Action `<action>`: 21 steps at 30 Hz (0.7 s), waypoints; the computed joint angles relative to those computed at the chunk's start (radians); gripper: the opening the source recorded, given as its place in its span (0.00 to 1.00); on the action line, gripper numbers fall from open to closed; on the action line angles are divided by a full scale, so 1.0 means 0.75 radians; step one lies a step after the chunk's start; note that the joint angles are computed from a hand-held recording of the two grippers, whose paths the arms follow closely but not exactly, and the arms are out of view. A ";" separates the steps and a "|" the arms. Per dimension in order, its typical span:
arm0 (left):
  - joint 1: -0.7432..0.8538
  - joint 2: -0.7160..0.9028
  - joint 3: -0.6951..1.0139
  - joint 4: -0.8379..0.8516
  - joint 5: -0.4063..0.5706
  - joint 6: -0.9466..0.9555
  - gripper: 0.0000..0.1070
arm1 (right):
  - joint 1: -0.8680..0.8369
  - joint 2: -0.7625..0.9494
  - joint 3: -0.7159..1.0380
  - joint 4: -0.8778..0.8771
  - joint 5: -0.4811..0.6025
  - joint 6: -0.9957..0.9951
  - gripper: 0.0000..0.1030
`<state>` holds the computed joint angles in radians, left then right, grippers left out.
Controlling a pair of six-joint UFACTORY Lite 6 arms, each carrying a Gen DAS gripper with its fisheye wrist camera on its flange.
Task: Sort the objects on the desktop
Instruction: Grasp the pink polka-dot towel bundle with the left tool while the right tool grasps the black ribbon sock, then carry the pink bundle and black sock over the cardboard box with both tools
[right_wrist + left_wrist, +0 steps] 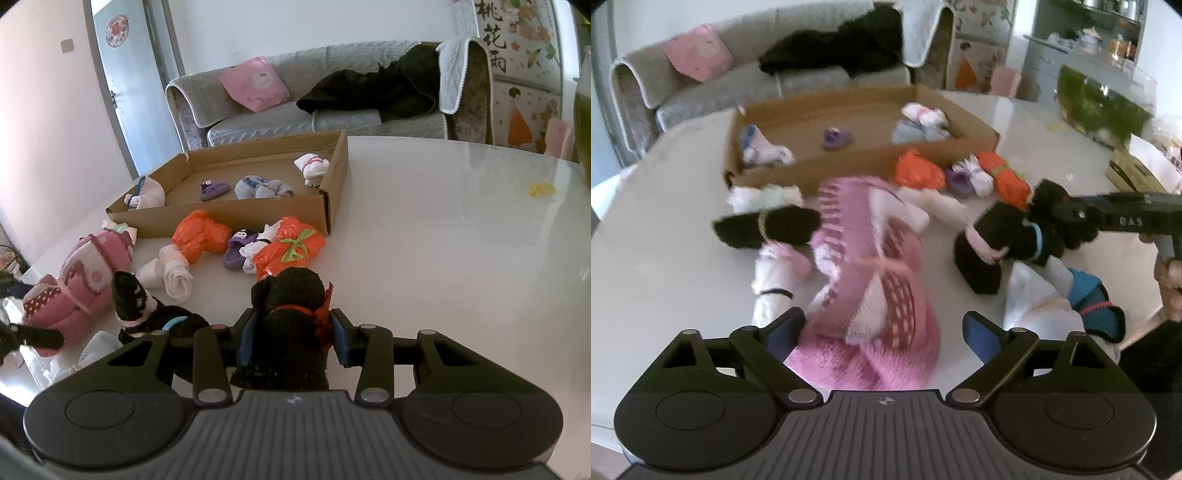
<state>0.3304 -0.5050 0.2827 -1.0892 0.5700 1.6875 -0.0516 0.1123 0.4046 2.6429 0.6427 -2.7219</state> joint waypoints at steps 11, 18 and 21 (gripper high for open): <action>-0.224 0.358 0.189 -0.137 -0.206 -0.081 0.89 | 0.023 0.009 0.012 0.019 -0.023 -0.013 0.38; -0.376 0.316 0.140 -0.294 -0.390 0.009 0.61 | 0.018 0.019 0.018 -0.017 -0.026 0.029 0.37; -0.363 0.301 0.132 -0.292 -0.381 0.011 0.58 | -0.001 0.015 0.016 -0.057 -0.017 0.070 0.36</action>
